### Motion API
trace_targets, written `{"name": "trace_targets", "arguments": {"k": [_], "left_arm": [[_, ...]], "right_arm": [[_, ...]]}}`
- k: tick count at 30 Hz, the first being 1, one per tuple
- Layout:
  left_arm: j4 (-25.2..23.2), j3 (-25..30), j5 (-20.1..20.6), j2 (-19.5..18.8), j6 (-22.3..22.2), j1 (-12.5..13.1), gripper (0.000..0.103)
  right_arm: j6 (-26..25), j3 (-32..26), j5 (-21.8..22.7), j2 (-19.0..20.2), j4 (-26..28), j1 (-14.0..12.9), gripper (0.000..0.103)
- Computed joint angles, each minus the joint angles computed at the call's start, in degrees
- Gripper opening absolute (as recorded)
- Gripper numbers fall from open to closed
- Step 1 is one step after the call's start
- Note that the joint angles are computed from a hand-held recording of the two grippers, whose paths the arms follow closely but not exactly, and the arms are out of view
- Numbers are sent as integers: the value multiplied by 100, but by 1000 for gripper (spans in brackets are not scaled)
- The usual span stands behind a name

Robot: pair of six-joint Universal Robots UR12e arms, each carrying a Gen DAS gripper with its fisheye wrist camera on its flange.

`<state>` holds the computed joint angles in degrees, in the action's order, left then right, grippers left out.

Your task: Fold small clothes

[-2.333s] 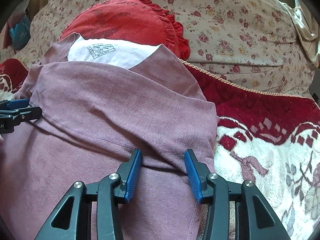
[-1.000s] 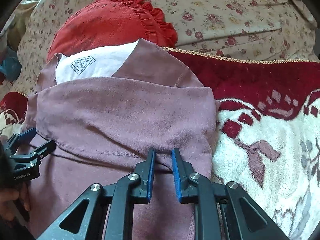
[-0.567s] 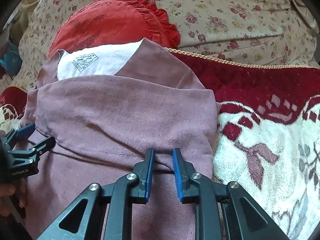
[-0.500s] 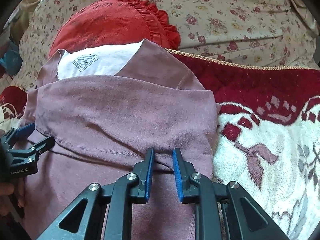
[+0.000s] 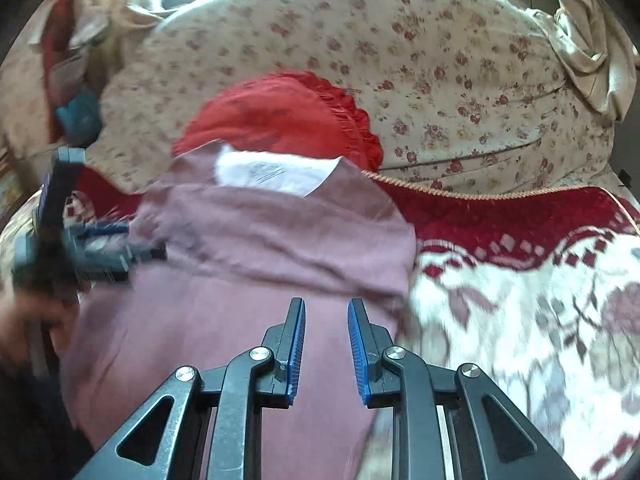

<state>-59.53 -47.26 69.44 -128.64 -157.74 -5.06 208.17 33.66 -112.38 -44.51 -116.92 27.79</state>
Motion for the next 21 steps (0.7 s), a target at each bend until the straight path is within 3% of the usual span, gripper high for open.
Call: {"name": "trace_targets", "arguments": {"k": [5, 10, 13, 16, 21], "left_arm": [[-516, -680, -238, 595, 263, 431, 99], [-975, -1798, -190, 1300, 675, 791, 99], [-1507, -2222, 119, 1501, 983, 877, 99], [-901, -2837, 595, 1778, 1498, 775, 99], [-1262, -2739, 278, 1681, 1282, 760, 97]], "right_arm": [[-50, 1345, 148, -722, -712, 265, 21], [624, 1998, 384, -1080, -653, 466, 21], [1034, 2232, 525, -1206, -511, 531, 21], [1262, 2310, 598, -1242, -275, 537, 21], [1413, 2390, 605, -1281, -279, 504, 21]]}}
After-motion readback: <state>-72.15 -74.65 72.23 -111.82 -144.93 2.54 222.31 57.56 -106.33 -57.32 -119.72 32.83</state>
